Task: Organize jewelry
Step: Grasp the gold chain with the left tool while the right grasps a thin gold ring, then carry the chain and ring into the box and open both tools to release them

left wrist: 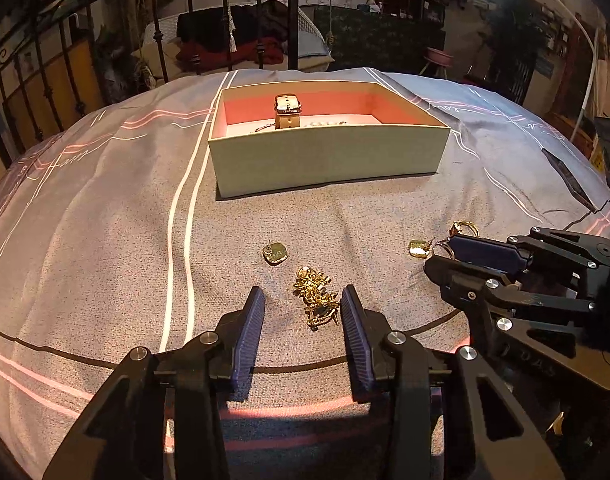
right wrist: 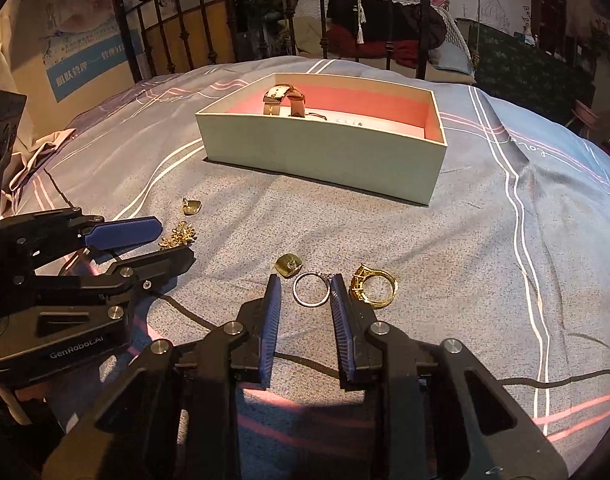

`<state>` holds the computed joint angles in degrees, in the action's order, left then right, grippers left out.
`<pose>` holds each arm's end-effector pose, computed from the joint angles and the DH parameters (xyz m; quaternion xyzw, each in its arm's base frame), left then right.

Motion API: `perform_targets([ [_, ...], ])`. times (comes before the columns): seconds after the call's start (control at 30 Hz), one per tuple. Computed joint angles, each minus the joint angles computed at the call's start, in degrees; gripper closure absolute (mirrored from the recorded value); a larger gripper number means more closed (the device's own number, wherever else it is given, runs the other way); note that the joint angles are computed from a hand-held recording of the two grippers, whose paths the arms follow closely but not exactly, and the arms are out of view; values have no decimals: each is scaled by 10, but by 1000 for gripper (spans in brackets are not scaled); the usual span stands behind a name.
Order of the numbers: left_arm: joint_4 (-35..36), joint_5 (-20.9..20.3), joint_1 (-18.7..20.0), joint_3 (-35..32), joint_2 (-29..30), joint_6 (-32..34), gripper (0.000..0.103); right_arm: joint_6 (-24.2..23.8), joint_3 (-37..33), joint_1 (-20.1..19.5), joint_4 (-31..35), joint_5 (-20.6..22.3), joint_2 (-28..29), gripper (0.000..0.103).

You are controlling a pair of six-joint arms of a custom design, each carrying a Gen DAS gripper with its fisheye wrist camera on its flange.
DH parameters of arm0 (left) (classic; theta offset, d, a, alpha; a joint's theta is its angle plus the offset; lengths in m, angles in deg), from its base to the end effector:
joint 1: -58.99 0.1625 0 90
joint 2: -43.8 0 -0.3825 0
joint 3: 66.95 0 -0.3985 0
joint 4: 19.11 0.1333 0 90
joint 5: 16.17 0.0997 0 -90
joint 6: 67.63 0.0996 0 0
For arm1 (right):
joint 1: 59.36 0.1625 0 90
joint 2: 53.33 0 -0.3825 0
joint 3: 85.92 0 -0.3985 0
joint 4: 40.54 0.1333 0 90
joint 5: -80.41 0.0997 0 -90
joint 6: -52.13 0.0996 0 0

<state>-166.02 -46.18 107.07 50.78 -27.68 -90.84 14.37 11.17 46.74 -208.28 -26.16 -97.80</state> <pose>-0.1735 -0.5219 0.2068 0.0944 0.8584 -0.3357 0.3762 0.2798 -0.5913 0.0697 0.4095 -0.8753 0.1849 0.1786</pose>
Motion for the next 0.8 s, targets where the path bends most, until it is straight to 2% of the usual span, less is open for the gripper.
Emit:
perform_targets([
  [0.07, -4, 10, -3, 4, 2, 3, 85, 0, 4, 0, -4, 2, -2, 83],
  [0.1, -6, 12, -4, 5, 2, 6, 87, -1, 5, 0, -7, 2, -2, 83],
  [0.23, -43, 7, -8, 22, -6, 24, 87, -1, 12, -1, -14, 8, -7, 83],
  [0.4, -121, -14, -17, 49, -21, 54, 87, -11, 38, -7, -31, 48, -25, 83],
  [0.63, -82, -6, -18, 30, -14, 26, 87, -13, 41, -5, -36, 58, -31, 83],
  [0.8, -71, 1, -13, 3, -1, 38, 87, -11, 31, -2, -25, 58, -31, 83],
])
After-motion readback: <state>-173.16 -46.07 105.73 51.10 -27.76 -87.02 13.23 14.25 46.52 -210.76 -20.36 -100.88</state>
